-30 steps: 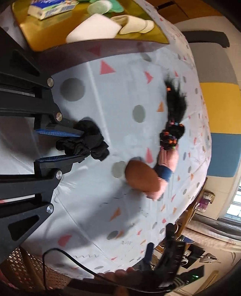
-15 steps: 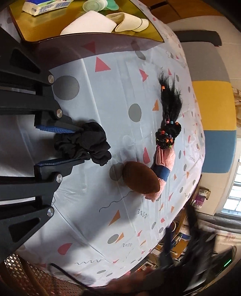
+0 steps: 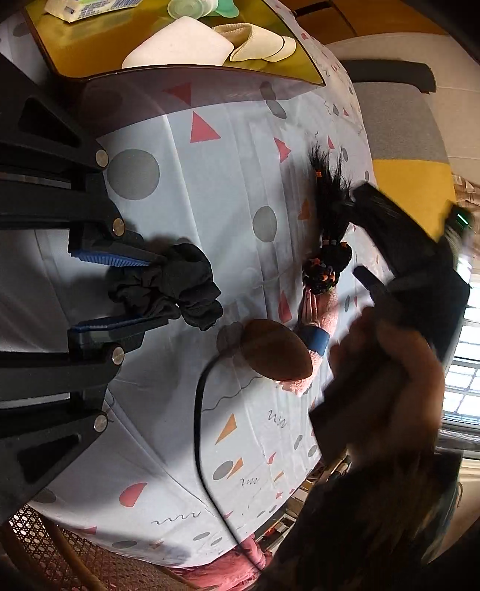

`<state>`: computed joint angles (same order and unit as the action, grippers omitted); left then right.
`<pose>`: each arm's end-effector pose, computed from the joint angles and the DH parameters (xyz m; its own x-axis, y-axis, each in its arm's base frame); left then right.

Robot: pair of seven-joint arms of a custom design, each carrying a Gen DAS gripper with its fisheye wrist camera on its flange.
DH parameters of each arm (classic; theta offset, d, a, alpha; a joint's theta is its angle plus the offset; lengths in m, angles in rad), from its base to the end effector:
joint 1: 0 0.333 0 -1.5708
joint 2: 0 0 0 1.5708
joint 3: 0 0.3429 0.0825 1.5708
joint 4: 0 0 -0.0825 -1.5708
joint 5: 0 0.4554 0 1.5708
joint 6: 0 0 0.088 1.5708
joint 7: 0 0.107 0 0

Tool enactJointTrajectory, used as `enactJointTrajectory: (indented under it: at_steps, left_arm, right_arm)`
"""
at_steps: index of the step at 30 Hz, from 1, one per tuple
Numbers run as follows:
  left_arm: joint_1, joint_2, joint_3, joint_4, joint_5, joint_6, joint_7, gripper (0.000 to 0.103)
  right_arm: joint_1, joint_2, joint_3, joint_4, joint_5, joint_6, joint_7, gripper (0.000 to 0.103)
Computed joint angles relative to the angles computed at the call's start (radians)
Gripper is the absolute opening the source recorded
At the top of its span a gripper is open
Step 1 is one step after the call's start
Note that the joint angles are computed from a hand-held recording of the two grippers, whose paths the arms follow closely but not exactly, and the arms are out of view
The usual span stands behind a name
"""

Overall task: Organize soft objects
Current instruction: 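Grasp the black hair extension with the right gripper while the left gripper holds the black cloth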

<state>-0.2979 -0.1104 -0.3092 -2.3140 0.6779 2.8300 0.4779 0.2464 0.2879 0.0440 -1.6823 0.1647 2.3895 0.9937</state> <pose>0.4635 -0.3637 0.4317 -0.1468 -0.9836 0.1051 -0.7579 0.0435 -0.6509 0.7210 0.2137 0.4757 0.6786 -0.7301 0.0795 -0.6408 -0.6415 -0.4216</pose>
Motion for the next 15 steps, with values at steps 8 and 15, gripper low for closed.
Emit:
enactJointTrajectory:
  at_steps: [8, 15]
  left_arm:
    - [0.002, -0.001, -0.002, -0.002, 0.017, 0.008, -0.015, 0.022]
    - [-0.013, -0.011, 0.001, 0.0, -0.042, -0.023, 0.023, 0.019]
  right_arm:
    - [0.005, -0.024, 0.011, -0.019, 0.002, -0.029, -0.006, 0.027]
    - [-0.039, -0.242, 0.007, -0.202, 0.185, -0.021, -0.092, 0.028]
